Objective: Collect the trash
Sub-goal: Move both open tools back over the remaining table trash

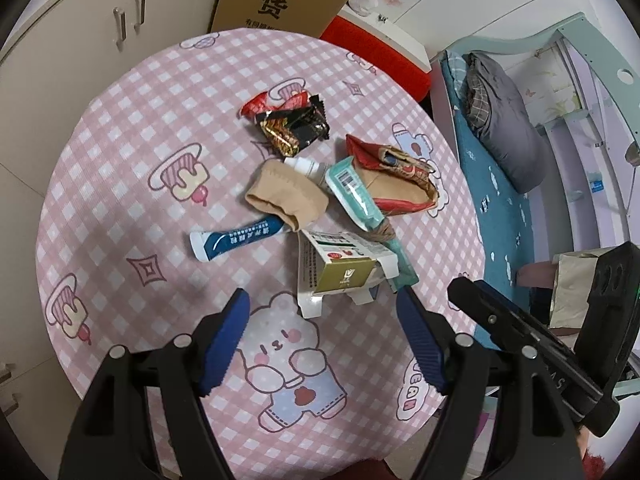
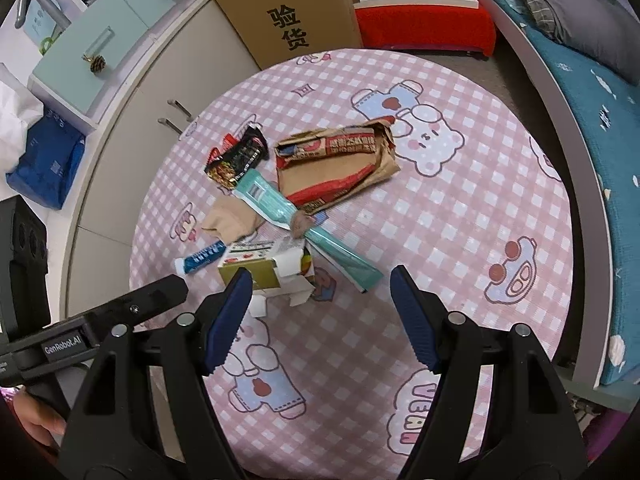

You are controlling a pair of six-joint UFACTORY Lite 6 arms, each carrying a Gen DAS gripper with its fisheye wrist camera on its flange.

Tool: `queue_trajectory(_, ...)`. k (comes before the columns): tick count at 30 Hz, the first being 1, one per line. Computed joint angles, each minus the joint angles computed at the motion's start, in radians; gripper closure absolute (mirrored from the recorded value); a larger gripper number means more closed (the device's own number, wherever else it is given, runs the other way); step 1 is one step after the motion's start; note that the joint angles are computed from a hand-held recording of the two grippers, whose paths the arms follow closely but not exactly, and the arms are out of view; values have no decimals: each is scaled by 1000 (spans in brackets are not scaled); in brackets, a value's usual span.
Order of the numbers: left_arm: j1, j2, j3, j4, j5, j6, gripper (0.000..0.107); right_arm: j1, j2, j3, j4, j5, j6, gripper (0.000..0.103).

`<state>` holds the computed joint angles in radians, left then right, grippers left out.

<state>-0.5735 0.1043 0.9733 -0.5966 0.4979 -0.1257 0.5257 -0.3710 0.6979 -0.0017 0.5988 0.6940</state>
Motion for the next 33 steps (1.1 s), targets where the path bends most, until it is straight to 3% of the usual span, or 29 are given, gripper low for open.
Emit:
queue_trajectory(25,-20,41,-78,-291,-138,250,32,-27,-127,-172,-72,-7,48,32)
queue_trajectory(33,-4,4,-170,-567,-157,550,32,-5,-189,-214,-150,5,141,32)
